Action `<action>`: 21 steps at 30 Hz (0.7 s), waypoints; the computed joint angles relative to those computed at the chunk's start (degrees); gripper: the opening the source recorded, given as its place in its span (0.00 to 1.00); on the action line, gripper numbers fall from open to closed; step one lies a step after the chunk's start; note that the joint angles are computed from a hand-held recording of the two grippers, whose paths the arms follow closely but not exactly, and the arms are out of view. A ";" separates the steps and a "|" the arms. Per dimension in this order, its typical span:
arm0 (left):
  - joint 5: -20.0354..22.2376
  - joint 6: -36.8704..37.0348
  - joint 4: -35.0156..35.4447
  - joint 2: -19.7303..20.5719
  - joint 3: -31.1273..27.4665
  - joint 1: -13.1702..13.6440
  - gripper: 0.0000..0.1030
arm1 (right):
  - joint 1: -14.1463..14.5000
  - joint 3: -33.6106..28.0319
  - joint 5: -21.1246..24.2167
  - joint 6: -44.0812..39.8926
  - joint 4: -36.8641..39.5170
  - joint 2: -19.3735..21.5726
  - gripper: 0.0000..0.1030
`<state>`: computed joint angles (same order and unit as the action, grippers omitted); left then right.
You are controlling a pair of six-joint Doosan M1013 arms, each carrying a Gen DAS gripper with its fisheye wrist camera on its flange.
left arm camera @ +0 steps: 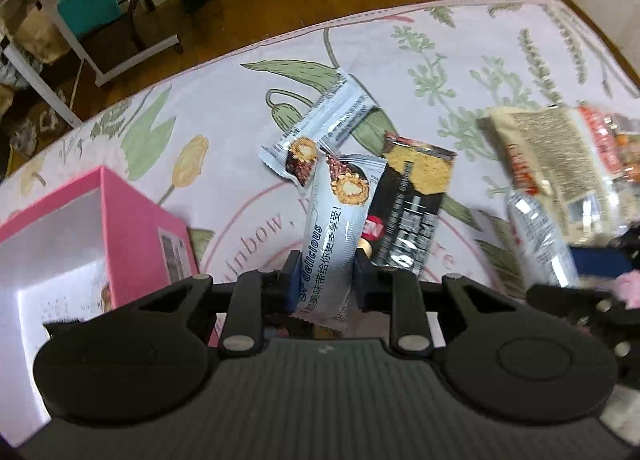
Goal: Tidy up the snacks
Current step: 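Grasp a white wafer stick with the left tool while the right tool grasps another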
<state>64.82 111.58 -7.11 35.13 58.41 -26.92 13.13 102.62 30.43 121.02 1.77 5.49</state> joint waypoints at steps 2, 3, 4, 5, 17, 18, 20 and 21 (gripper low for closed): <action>2.16 0.09 -2.16 -0.44 -0.11 0.52 0.24 | -0.01 -0.01 0.69 -1.20 2.46 -0.33 0.31; 3.29 0.26 -3.29 -0.77 0.00 0.82 0.24 | 0.03 0.05 1.02 -1.75 3.73 -0.56 0.31; 4.12 0.48 -4.23 -1.23 0.42 1.03 0.24 | 0.03 0.08 1.49 -2.61 5.31 -0.77 0.31; 4.79 0.65 -5.01 -1.71 0.90 1.25 0.24 | 0.01 0.08 2.10 -3.53 6.79 -0.96 0.31; 10.35 2.61 -10.47 -8.53 6.86 4.24 0.24 | 1.79 -1.06 7.04 -11.30 16.86 -2.69 0.31; 10.60 2.90 -10.43 -8.90 6.92 4.38 0.24 | 2.13 -1.45 7.39 -11.52 16.97 -2.72 0.31; 11.36 3.57 -10.86 -9.59 6.93 4.84 0.24 | 2.75 -2.11 7.69 -12.03 17.22 -2.79 0.31; 11.82 3.70 -11.25 -9.87 6.87 5.15 0.24 | 3.06 -2.45 7.69 -12.53 17.60 -2.80 0.31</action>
<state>76.64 115.28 -18.36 25.26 65.28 -21.77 16.19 100.18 38.12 108.48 19.37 2.69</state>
